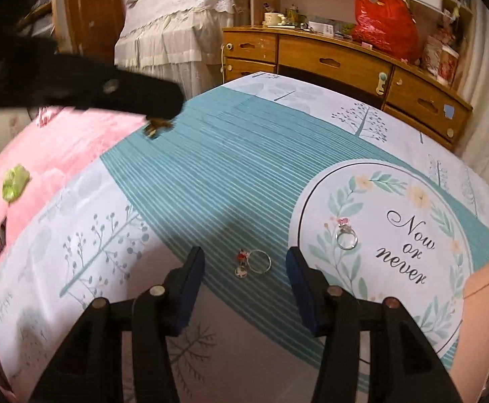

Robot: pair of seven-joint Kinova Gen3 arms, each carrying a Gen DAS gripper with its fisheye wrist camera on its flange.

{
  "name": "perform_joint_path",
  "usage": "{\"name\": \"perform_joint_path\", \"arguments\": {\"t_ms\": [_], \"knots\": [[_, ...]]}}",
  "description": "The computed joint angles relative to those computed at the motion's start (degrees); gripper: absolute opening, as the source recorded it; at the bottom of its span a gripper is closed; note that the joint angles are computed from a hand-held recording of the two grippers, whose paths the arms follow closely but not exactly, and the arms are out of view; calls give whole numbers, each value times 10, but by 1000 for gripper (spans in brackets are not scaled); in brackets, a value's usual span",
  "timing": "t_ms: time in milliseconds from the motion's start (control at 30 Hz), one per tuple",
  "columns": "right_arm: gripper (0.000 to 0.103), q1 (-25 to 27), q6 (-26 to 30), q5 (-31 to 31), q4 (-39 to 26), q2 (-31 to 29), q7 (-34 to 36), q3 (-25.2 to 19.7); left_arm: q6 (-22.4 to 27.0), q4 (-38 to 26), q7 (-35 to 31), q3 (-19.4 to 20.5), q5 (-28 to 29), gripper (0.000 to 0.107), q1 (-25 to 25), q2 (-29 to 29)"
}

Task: Organize jewelry
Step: 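Carry the flower brooch and small ring into the pink box and release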

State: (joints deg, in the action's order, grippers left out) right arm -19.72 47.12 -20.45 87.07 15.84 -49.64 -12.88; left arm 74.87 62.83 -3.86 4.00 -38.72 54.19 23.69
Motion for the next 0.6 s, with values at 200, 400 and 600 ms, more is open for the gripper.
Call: {"name": "perform_joint_path", "arguments": {"t_ms": [200, 400, 600], "knots": [[20, 23, 16, -33, -11, 10, -4, -1, 37, -39, 9, -6, -8, 19, 20, 20], [18, 51, 52, -68, -21, 14, 7, 2, 61, -101, -14, -16, 1, 19, 29, 54], [8, 110, 112, -124, -21, 0, 23, 21, 42, -177, -45, -34, 29, 19, 31, 99]]}}
